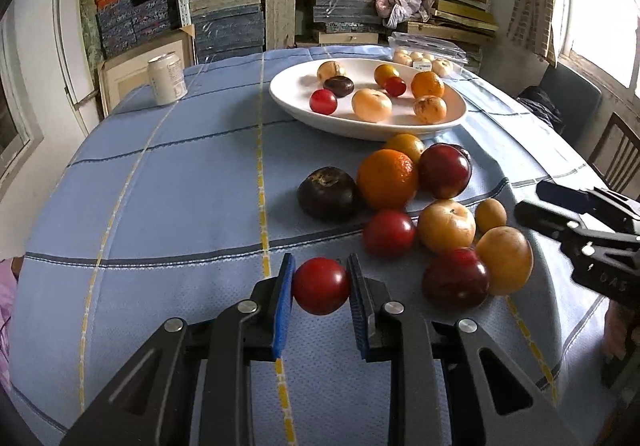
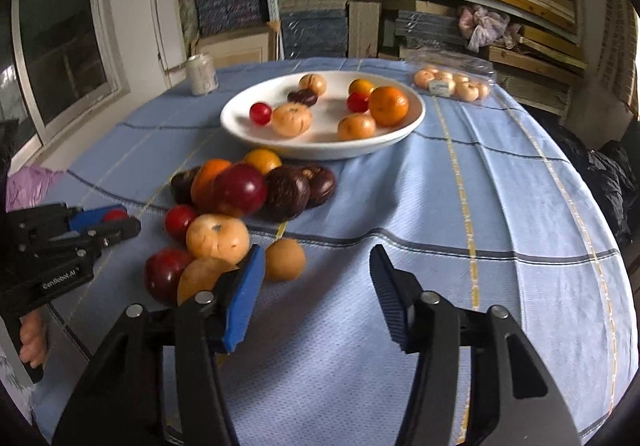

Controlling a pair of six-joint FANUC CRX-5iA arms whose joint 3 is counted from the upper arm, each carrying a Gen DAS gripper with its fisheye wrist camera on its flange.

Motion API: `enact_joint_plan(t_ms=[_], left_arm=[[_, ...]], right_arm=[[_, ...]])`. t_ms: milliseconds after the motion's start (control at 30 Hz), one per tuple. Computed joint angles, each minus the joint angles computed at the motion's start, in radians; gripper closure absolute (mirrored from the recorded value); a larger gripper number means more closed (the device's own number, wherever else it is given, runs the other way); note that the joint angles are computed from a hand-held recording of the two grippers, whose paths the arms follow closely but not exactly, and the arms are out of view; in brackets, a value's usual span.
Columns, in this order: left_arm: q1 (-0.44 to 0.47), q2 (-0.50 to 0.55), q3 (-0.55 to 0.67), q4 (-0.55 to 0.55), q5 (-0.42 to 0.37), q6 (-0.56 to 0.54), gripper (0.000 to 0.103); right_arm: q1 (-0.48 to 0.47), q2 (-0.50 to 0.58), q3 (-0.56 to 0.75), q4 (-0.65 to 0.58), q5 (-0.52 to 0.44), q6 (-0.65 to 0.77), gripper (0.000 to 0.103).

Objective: Organize fruits
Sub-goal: 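Grasp a red tomato with the left tool while the right tool grasps a tan round fruit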

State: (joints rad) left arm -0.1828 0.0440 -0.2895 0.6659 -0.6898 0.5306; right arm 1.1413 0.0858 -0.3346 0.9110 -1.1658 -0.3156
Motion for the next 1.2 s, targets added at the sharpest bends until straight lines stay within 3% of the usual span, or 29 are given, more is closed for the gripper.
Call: enact_joint_plan(t_ms=[233, 333, 467, 733, 867, 1000, 1200], left_arm=[[0.001, -0.001, 0.002, -0.009, -0.006, 0.012, 0.077], [0.001, 0.001, 0.004, -0.013, -0.008, 0.012, 0.077], [0.002, 0.002, 0.005, -0.017, -0.01, 0.015, 0.077], [0.0, 0.002, 0.004, -0.018, -0.006, 0.013, 0.077], [0.0, 0.005, 0.005, -0.019, -0.005, 0.013, 0.077], [0.001, 0.008, 0.007, -0.023, -0.007, 0.017, 0.077], [0.001, 0.006, 0.0, -0.01, 0.002, 0.001, 0.077]], right_arm=[[-0.039, 0.013, 0.023, -0.04, 0.062, 0.075, 0.054], [-0.068, 0.011, 0.034, -0.098, 0.118, 0.124, 0.064], [-0.097, -0.016, 0.003, -0.113, 0.201, 0.105, 0.065], [-0.102, -0.009, 0.008, -0.109, 0.205, 0.111, 0.066], [-0.102, -0.003, 0.015, -0.112, 0.204, 0.122, 0.076], [-0.1, -0.005, 0.01, -0.103, 0.206, 0.115, 0.076], [-0.078, -0.023, -0.025, -0.018, 0.17, 0.031, 0.076]])
